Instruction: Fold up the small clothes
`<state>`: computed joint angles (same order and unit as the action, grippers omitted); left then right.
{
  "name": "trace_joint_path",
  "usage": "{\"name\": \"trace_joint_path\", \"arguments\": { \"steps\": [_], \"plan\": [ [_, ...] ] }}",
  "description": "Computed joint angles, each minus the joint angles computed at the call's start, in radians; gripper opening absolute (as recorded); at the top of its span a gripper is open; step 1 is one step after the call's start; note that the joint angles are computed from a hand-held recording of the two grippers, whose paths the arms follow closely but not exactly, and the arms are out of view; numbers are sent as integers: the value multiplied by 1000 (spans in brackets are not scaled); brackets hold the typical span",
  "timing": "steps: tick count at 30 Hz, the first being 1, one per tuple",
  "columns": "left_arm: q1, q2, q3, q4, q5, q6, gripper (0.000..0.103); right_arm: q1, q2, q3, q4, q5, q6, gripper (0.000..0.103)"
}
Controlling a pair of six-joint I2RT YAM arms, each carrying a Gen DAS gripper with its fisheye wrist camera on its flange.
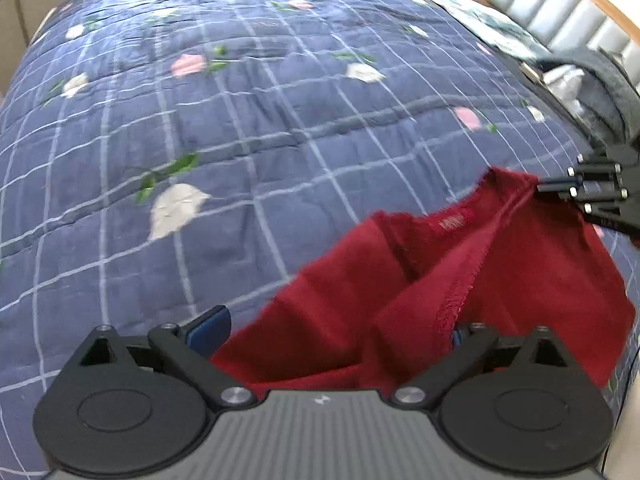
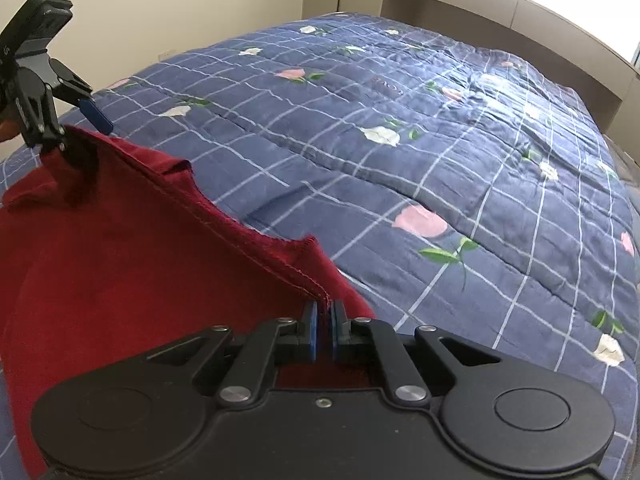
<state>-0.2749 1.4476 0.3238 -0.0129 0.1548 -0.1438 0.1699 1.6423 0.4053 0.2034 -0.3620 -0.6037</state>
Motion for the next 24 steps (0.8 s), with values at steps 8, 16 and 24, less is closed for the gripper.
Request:
{"name": "trace_joint_path", "arguments": {
  "steps": [8, 16, 24],
  "plan": [
    [214, -91, 13, -96, 168, 113, 101, 3, 82, 15, 63, -5, 24, 6],
    [264, -175, 60, -321, 176, 289, 101, 1, 112, 27, 71, -8, 23, 6],
    [355, -276, 84, -412, 85, 282, 102, -4, 112, 34, 66, -8, 35, 6]
  ]
}}
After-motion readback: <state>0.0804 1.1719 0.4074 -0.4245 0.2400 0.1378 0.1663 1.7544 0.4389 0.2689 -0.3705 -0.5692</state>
